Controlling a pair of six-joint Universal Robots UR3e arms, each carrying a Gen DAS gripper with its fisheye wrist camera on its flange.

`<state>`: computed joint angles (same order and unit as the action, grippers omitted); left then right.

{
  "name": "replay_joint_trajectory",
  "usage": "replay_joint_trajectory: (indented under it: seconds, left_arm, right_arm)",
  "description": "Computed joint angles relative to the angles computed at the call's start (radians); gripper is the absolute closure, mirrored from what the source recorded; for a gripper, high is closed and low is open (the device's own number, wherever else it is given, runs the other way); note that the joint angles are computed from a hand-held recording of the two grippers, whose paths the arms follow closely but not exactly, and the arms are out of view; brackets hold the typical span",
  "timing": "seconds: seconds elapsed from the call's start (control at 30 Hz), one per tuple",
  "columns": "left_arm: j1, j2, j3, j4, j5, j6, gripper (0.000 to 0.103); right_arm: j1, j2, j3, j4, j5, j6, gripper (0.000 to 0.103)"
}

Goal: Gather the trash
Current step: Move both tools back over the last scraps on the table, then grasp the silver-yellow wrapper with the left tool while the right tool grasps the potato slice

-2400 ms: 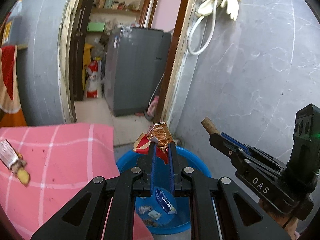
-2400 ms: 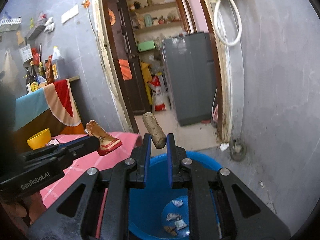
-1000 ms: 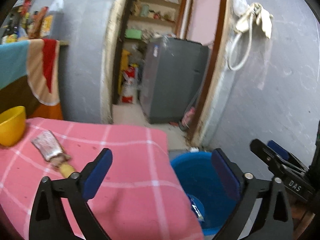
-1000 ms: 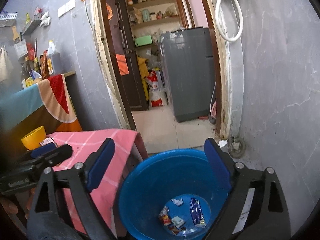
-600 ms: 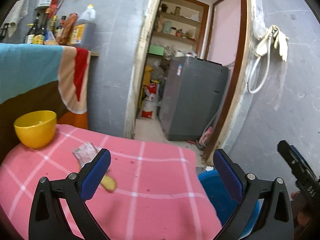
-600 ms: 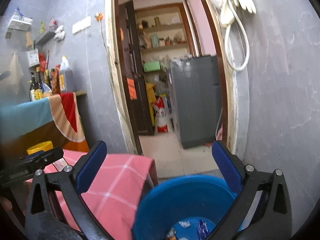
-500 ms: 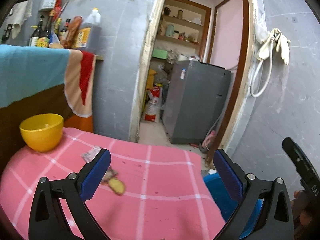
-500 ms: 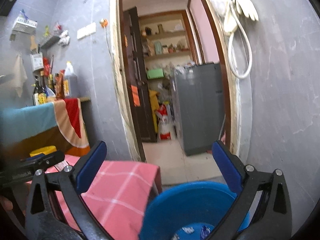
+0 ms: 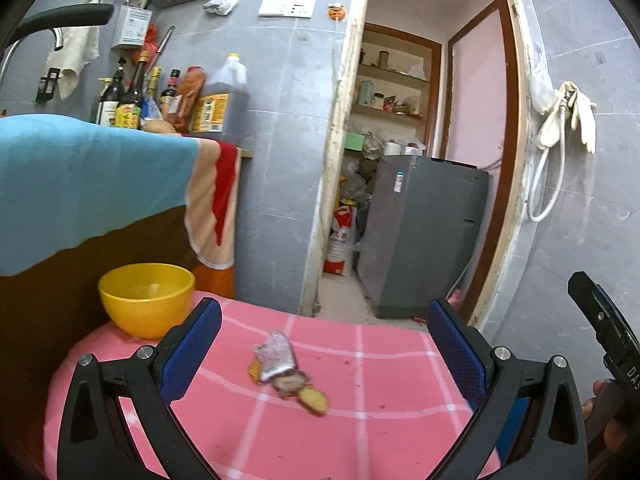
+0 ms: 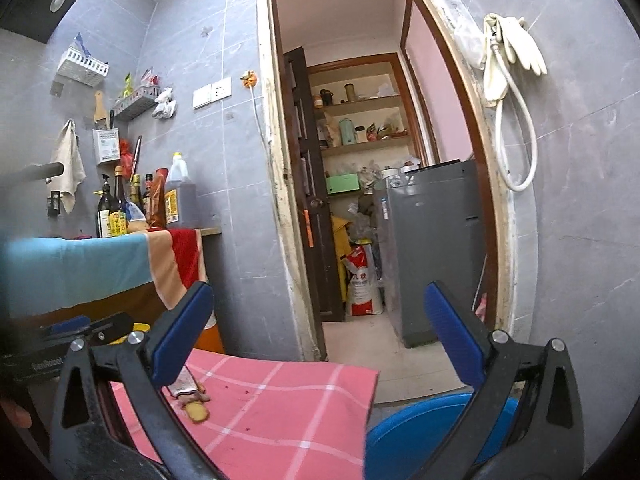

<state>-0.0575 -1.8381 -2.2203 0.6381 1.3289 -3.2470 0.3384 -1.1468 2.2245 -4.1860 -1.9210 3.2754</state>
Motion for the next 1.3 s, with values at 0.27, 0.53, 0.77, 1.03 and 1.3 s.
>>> replay_joint_trajectory:
  seconds: [0.27, 0.53, 0.77, 1.03, 1.3]
  left_arm:
    - [0.115, -0.006, -0.034, -0.001, -0.061, 0.070, 0.002]
    - [0.239, -0.032, -0.076, 0.024, -0.186, 0.144, 0.002]
    - [0.279, -0.064, -0.032, -0.078, -0.247, 0.203, 0.002]
    - [0.258, -0.118, 0.070, -0.265, -0.213, 0.246, 0.003]
    - [0.236, -0.177, 0.192, -0.467, -0.227, 0.304, 0.028]
  right_arm:
    - [0.070, 0.069, -0.136, 0.115, -0.021, -0.039, 0.000]
    - [0.104, 0.122, -0.259, 0.295, 0.008, -0.045, 0.000]
    - [0.088, 0.148, -0.361, 0.537, 0.085, -0.019, 0.000]
    - [0.082, 0.213, -0.526, 0.870, 0.120, -0.024, 0.000]
    - [0.057, 0.257, -0.671, 1.159, 0.232, -0.066, 0.013]
